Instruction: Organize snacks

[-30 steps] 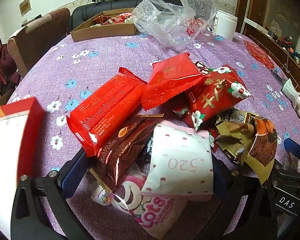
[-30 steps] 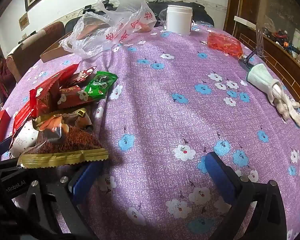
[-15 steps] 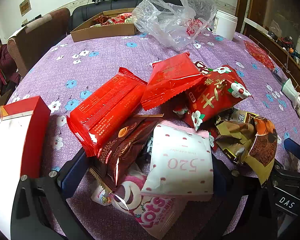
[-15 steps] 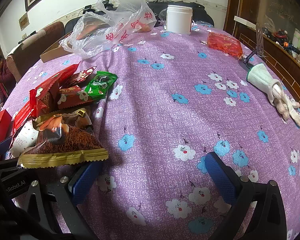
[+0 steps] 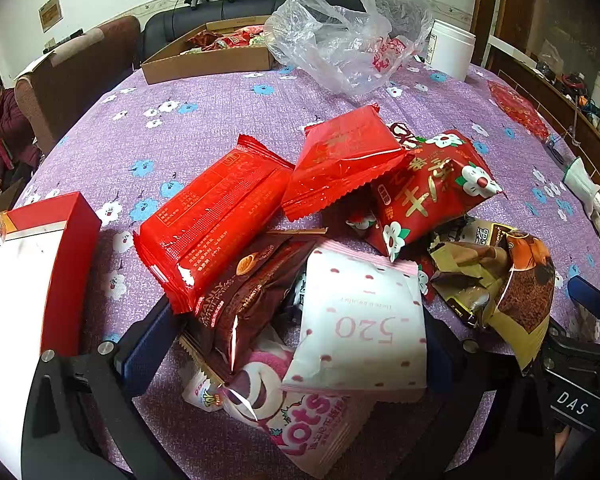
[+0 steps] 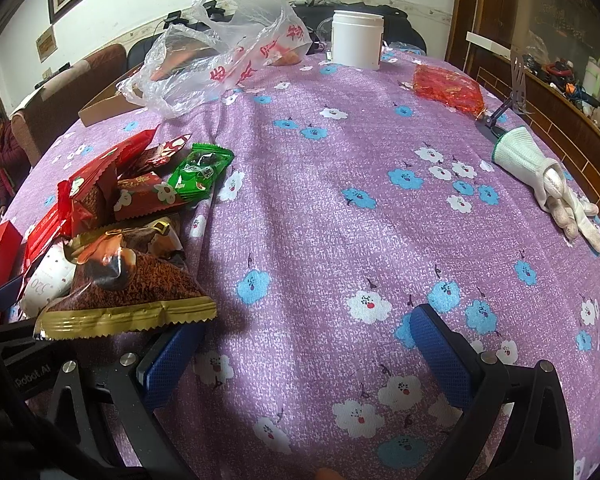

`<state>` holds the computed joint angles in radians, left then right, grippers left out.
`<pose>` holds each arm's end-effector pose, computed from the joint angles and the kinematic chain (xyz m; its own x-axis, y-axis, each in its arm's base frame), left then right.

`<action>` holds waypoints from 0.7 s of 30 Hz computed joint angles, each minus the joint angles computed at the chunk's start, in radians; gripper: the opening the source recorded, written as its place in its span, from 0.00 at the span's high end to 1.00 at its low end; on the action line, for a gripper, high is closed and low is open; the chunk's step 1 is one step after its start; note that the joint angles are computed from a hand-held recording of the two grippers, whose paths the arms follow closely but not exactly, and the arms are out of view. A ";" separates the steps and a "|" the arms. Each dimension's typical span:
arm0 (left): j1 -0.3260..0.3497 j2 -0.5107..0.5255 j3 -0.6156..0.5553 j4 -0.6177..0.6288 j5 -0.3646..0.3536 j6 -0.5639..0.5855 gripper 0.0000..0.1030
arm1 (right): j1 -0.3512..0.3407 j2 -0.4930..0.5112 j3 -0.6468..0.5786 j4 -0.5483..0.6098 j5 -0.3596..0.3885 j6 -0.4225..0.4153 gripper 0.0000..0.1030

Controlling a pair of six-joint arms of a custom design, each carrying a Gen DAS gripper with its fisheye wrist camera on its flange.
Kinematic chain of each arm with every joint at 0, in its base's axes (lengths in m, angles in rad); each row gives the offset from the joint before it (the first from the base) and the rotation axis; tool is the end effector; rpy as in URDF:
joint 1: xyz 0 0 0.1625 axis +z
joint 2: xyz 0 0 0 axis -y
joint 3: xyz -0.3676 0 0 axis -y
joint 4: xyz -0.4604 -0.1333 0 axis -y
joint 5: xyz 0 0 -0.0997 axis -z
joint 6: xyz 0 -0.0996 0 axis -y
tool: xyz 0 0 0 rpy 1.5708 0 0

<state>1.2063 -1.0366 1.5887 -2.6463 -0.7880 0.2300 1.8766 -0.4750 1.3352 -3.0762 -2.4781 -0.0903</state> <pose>-0.0597 -0.7273 0.2261 -0.6969 0.1099 -0.7087 0.4803 0.8054 -0.3474 0.2762 -0.6927 -0.0074 -0.7053 0.1966 0.6811 -0.3054 0.7828 -0.5421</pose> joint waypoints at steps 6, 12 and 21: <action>-0.026 -0.030 0.052 -0.087 0.064 0.061 0.00 | 0.000 -0.028 0.023 0.058 0.007 0.034 0.00; -0.074 -0.127 0.174 -0.334 0.053 0.222 0.00 | 0.020 -0.103 0.140 0.053 0.004 0.058 0.00; -0.096 -0.256 0.252 -0.330 0.012 0.202 0.00 | 0.094 -0.109 0.195 -0.185 0.016 -0.118 0.01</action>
<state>1.1104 -1.2928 1.8408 -2.9759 -0.7756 0.4321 1.9706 -0.5839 1.5300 -3.2610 -2.4620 -0.2078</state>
